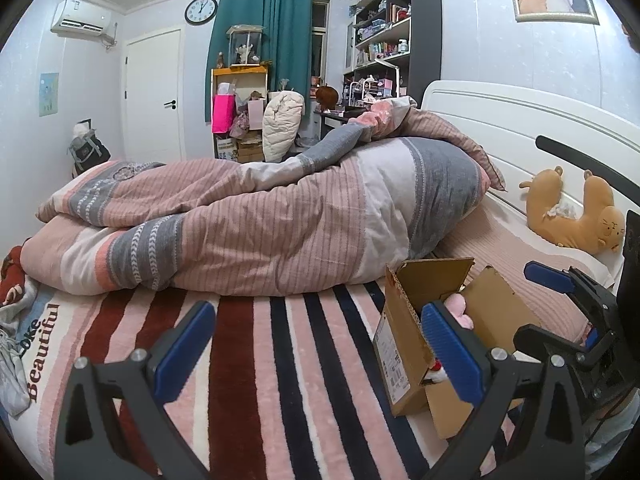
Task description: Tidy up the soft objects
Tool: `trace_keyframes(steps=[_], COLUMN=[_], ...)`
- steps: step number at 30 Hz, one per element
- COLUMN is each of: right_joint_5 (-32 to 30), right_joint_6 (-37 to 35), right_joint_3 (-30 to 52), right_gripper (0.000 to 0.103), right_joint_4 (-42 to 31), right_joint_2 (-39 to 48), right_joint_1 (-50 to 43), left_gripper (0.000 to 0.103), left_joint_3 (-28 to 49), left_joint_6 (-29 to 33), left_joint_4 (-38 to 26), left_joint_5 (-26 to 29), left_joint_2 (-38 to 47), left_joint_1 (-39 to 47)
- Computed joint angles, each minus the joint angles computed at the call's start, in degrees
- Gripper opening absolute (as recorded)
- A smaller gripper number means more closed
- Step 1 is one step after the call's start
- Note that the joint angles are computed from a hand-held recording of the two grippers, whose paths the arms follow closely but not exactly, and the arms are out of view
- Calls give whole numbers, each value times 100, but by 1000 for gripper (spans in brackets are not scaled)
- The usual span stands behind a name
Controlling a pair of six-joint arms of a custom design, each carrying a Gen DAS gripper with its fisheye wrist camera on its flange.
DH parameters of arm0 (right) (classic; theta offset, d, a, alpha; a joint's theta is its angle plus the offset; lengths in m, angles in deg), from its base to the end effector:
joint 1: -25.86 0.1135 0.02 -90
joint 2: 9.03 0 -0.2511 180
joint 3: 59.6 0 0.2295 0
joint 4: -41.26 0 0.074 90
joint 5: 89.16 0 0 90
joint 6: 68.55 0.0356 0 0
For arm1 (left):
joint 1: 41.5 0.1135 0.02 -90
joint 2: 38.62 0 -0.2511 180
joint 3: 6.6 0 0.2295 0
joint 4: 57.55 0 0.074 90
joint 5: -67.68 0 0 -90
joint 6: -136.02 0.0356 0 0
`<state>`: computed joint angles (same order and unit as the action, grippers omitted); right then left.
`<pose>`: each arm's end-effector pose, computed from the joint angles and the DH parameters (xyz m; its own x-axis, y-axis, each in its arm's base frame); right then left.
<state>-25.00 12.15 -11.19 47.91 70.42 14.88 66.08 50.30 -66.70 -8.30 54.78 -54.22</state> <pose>0.2653 -0.0357 0.1982 -0.3648 -0.0774 -0.9279 -0.2809 0.9592 0.0304 0.3333 -0.0841 0.2289 -0.4532 0.1765 -0.8737 0.4536 0.8894 -0.0556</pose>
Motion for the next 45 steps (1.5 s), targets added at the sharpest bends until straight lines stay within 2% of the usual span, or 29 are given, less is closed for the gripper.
trace_keyframes(steps=[25, 45], right_joint_5=[134, 380], right_joint_6=[123, 212], right_joint_3=[-187, -295], right_gripper=[103, 103], right_joint_4=[110, -124], right_joint_2=[-75, -416], right_joint_1=[33, 116], left_gripper=[102, 102], left_joint_3=[-362, -490], left_joint_6=[-22, -8], left_joint_4=[111, 107], left_joint_5=[78, 53], left_joint_2=[-528, -744], left_joint_1=[-130, -168])
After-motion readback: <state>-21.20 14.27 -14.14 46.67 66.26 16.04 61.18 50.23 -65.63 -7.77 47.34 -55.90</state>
